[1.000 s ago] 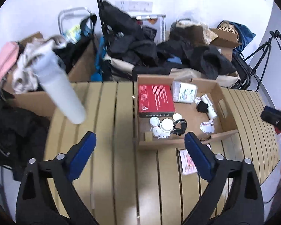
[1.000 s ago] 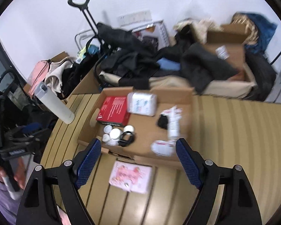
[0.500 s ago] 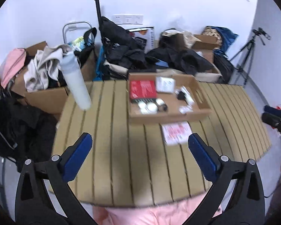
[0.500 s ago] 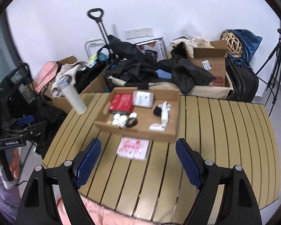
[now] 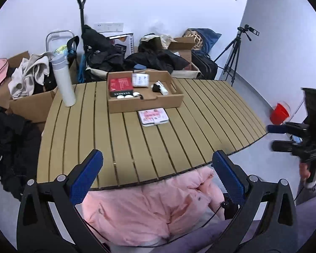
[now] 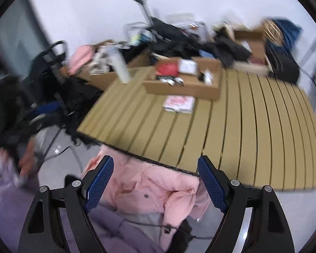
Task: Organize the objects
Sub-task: 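Move both grippers to the pink package on the table, then grasp the pink package by its edge with the right gripper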
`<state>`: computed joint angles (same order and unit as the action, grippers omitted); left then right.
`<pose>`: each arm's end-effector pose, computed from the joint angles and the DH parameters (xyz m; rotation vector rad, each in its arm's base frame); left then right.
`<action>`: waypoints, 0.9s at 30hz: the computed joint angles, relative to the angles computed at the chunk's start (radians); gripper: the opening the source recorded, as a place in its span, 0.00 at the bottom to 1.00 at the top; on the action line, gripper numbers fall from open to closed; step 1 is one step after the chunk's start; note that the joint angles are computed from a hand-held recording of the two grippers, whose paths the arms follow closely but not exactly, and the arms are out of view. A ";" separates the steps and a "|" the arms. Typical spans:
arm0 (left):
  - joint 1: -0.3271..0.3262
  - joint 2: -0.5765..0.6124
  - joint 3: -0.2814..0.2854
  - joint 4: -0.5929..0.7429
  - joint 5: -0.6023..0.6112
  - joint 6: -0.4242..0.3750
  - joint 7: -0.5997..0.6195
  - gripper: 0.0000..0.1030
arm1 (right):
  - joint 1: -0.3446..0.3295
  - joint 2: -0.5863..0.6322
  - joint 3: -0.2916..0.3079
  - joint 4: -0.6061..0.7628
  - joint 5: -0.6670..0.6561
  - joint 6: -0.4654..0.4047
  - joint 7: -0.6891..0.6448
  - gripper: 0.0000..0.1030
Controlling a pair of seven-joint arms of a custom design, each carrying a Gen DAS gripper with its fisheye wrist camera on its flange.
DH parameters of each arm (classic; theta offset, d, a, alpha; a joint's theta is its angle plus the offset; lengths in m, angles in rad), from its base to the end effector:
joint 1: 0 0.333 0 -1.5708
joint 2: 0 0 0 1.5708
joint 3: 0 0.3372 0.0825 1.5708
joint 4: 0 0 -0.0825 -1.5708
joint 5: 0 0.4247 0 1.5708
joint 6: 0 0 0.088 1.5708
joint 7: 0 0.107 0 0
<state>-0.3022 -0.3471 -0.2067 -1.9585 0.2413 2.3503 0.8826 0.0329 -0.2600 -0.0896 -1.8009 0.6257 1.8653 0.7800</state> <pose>0.4550 -0.2736 0.7196 -1.8736 1.7648 -0.8896 0.5337 0.0076 0.7168 -2.1716 1.0820 -0.0792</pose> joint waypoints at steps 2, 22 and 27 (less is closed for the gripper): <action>0.026 -0.001 0.000 0.005 0.040 -0.004 -0.017 1.00 | -0.004 -0.005 -0.002 0.016 -0.006 0.051 -0.037 0.83; 0.111 0.834 0.019 0.445 0.080 0.305 -0.018 0.65 | 0.125 0.862 0.120 0.592 -0.147 0.389 0.317 0.49; 0.134 0.837 -0.009 0.423 0.080 0.352 -0.023 0.41 | 0.090 0.890 0.159 0.611 -0.093 0.369 0.291 0.47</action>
<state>-0.1680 0.4897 -0.2160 -1.5351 0.3217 2.7025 0.8596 0.1234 0.6304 0.0699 -1.1902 0.5326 2.2346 1.0709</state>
